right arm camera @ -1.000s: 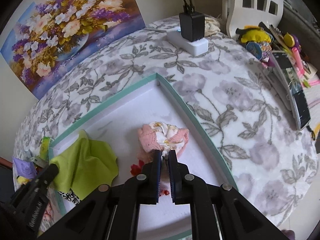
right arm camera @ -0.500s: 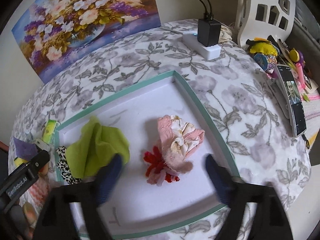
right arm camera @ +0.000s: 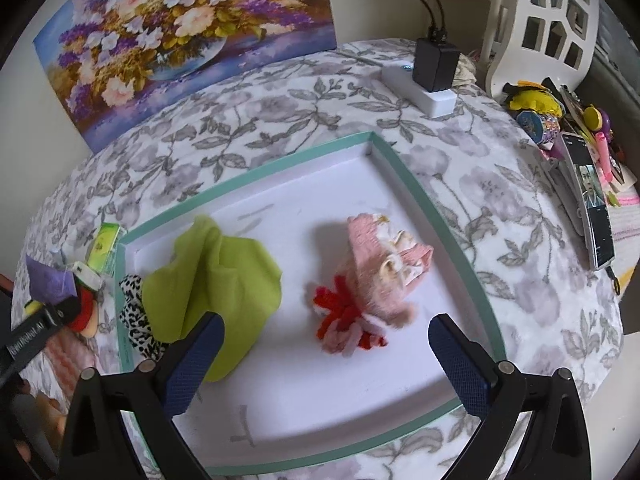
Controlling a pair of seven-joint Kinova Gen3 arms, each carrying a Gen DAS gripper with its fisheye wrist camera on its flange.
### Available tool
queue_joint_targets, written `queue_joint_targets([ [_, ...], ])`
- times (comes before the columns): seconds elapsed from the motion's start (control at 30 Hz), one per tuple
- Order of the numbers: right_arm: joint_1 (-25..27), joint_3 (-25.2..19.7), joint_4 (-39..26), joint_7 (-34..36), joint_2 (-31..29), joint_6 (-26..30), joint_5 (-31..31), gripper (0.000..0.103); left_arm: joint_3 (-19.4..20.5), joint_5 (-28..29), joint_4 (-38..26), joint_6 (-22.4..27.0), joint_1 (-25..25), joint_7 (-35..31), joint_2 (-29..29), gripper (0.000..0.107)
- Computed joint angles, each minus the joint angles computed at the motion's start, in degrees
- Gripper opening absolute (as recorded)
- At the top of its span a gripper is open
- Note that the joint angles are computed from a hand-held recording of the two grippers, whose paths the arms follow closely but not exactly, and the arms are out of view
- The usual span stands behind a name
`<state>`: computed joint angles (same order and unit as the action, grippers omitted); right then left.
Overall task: Organize soft objects
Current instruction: 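Move both tools back toward the orange-white striped cloth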
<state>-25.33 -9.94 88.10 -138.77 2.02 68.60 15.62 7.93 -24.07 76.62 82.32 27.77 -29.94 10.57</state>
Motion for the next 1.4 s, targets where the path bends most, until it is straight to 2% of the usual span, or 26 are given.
queue_joint_targets([
  [0.2,-1.69,-1.06,-1.05,0.13,0.82,-1.34,-1.39,0.103,-1.02,-3.33,2.57,1.62,-1.72,3.53,-3.46,0.098],
  [0.27,-2.13,-1.27,-1.52,1.01,1.13,-2.45,-3.08,0.103,-1.28,-3.86,4.37,1.59,-3.46,4.41,-5.34,0.098],
  [0.4,-4.82,-2.15,-3.88,-0.08,2.7,-1.97,-1.84,0.103,-1.08,-4.08,8.44,0.16,-7.3,5.59,-8.99,0.098],
  [0.6,-9.37,-2.41,-8.51,-0.28,6.41,-0.48,-0.85,0.103,-1.34,-0.11,13.03,-3.0,-14.07,4.54,-12.93,0.098],
  [0.93,-15.34,-1.71,-13.76,-0.09,11.18,-2.42,-2.42,0.103,-0.18,0.8,15.29,-4.9,-18.4,3.01,-15.08,0.098],
  [1.17,-17.7,-1.0,-16.13,0.94,14.58,-3.12,-3.98,0.103,-1.0,4.5,16.63,-6.82,-21.03,1.34,-16.09,0.098],
  [1.4,-19.45,-0.9,-18.39,6.36,17.41,-2.7,-4.93,0.103,-0.86,5.65,16.99,-5.6,-21.91,1.39,-15.25,0.098],
])
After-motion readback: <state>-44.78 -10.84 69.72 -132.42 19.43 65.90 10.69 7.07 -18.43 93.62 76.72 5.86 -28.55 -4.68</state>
